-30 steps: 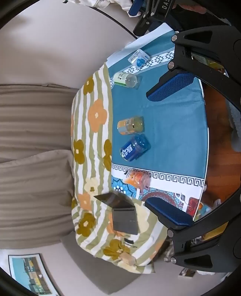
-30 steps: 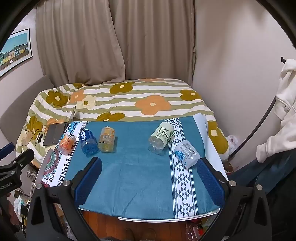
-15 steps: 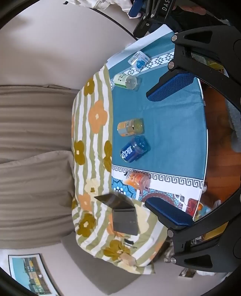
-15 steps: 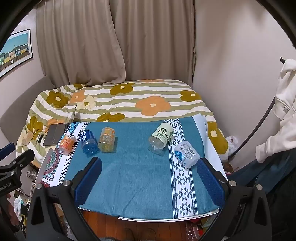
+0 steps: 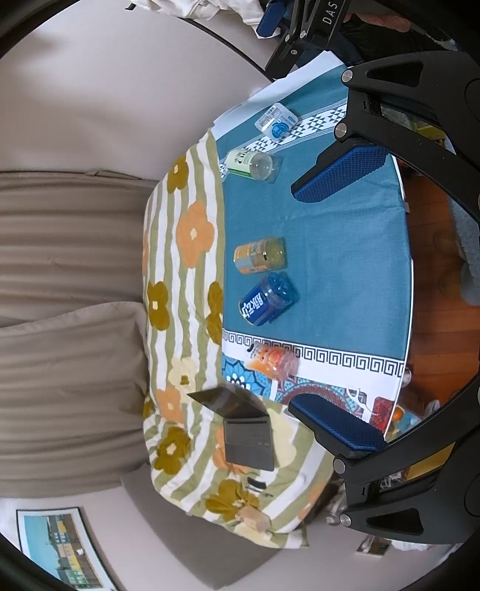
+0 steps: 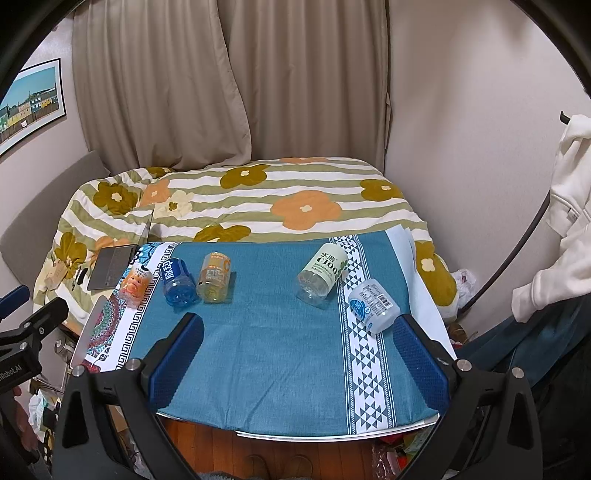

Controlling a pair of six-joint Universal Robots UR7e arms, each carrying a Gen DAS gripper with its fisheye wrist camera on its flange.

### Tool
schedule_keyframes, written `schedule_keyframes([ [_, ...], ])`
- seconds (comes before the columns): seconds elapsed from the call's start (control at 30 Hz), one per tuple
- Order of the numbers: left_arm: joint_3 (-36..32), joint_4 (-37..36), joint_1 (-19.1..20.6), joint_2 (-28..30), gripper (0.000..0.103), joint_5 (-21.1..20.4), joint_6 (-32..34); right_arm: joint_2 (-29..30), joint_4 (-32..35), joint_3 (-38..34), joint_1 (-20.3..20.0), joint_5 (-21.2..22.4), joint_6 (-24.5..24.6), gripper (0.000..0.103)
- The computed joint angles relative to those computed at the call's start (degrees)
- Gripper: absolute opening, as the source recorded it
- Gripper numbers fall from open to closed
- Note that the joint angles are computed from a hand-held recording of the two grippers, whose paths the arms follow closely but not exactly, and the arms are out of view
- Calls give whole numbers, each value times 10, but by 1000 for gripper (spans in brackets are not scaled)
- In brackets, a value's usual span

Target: Flip cup upright

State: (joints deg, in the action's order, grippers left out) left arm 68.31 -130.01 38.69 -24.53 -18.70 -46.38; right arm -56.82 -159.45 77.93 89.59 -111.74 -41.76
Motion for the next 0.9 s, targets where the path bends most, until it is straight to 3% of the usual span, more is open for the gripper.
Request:
schedule_keyframes([
  [0.9,-3,-3,1,2,103,1,3,2,0,-1,0,1,0,102],
])
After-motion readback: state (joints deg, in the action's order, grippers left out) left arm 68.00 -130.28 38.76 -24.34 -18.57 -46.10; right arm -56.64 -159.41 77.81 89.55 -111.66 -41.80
